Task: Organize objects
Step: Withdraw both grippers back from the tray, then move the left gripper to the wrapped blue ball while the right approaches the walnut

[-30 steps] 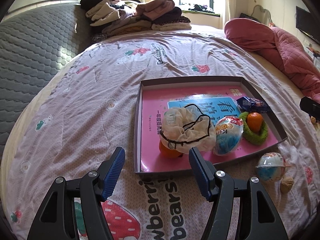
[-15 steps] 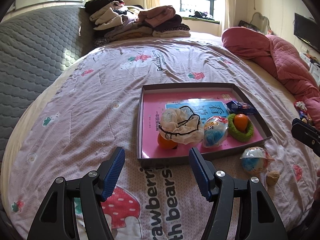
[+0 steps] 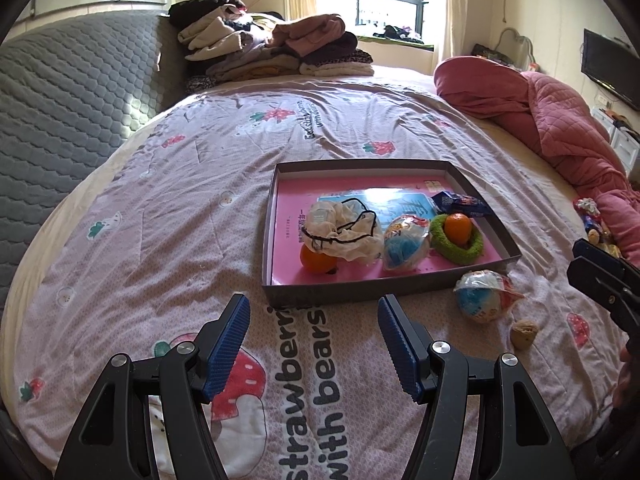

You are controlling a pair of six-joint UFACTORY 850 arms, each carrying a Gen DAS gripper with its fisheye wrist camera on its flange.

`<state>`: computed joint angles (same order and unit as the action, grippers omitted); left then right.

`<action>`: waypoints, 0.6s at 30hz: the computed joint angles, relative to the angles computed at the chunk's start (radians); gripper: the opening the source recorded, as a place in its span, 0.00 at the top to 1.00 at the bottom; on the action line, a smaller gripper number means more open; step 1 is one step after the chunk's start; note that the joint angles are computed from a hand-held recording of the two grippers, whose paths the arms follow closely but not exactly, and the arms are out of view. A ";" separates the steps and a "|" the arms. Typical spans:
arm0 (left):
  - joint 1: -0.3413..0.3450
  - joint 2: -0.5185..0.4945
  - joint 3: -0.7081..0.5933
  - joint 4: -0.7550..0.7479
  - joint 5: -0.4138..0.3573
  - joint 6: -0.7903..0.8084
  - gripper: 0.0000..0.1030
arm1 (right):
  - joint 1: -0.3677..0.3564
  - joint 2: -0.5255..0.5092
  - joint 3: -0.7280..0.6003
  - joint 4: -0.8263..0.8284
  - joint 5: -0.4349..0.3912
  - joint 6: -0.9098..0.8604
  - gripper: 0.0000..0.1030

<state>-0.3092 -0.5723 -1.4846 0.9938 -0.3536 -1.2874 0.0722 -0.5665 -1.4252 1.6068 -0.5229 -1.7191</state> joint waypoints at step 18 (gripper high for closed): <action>-0.034 0.049 0.076 0.073 0.017 -0.106 0.34 | 0.003 0.061 0.112 0.061 0.019 -0.145 0.38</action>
<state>-0.3434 -0.5234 -1.4084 1.0666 -0.3368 -1.3933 0.0752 -0.5051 -1.3131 1.6683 -0.5040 -1.8637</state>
